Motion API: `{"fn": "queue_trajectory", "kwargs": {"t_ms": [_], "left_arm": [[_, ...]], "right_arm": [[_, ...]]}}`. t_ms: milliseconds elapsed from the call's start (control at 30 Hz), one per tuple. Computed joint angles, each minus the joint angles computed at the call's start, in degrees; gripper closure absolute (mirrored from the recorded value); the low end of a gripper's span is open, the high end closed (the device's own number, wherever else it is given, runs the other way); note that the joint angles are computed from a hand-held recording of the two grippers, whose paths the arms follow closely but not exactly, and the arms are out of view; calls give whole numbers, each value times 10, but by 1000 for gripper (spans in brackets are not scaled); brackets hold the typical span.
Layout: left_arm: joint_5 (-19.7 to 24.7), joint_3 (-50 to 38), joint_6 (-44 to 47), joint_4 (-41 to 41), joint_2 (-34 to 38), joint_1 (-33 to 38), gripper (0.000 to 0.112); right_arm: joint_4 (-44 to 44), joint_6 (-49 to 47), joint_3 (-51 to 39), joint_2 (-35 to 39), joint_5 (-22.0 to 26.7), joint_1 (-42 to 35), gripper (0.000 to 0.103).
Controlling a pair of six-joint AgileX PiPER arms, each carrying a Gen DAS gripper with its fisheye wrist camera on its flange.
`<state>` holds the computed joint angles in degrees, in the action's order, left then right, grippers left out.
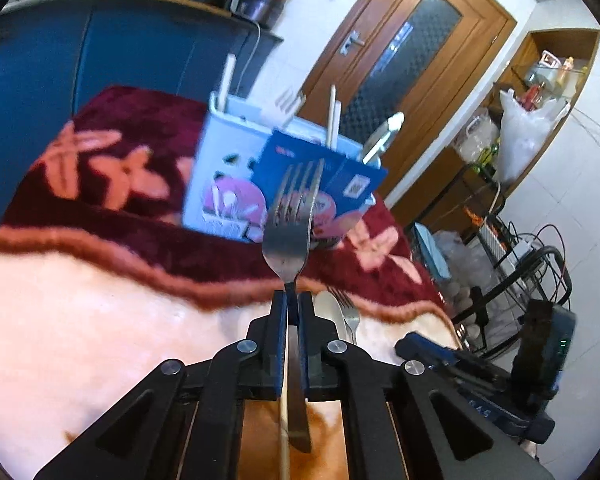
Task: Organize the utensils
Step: 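Grasp a silver fork with the left tool while the right tool grasps another fork, then lift the fork with the left tool while the right tool carries its fork to the holder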
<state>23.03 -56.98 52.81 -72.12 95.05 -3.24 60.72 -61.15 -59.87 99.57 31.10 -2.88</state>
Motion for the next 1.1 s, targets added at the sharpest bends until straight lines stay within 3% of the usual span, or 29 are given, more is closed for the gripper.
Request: {"fn": "queue_trajectory", "kwargs": {"t_ms": [100, 267, 600, 767, 900, 1100], "left_arm": [[-5, 9, 24, -16, -14, 10, 108], [22, 27, 83, -69, -28, 42, 111], [41, 41, 141, -106, -40, 70, 111], [2, 44, 160, -110, -56, 61, 111], [1, 36, 159, -110, -63, 66, 111], [-31, 17, 149, -94, -80, 59, 111]], "right_arm": [[-32, 35, -27, 23, 19, 10, 73], [-103, 108, -84, 68, 53, 28, 74], [-144, 159, -157, 118, 87, 41, 96], [-74, 95, -121, 91, 73, 27, 99], [19, 10, -78, 54, 53, 13, 100], [183, -153, -4, -28, -34, 20, 100]]}}
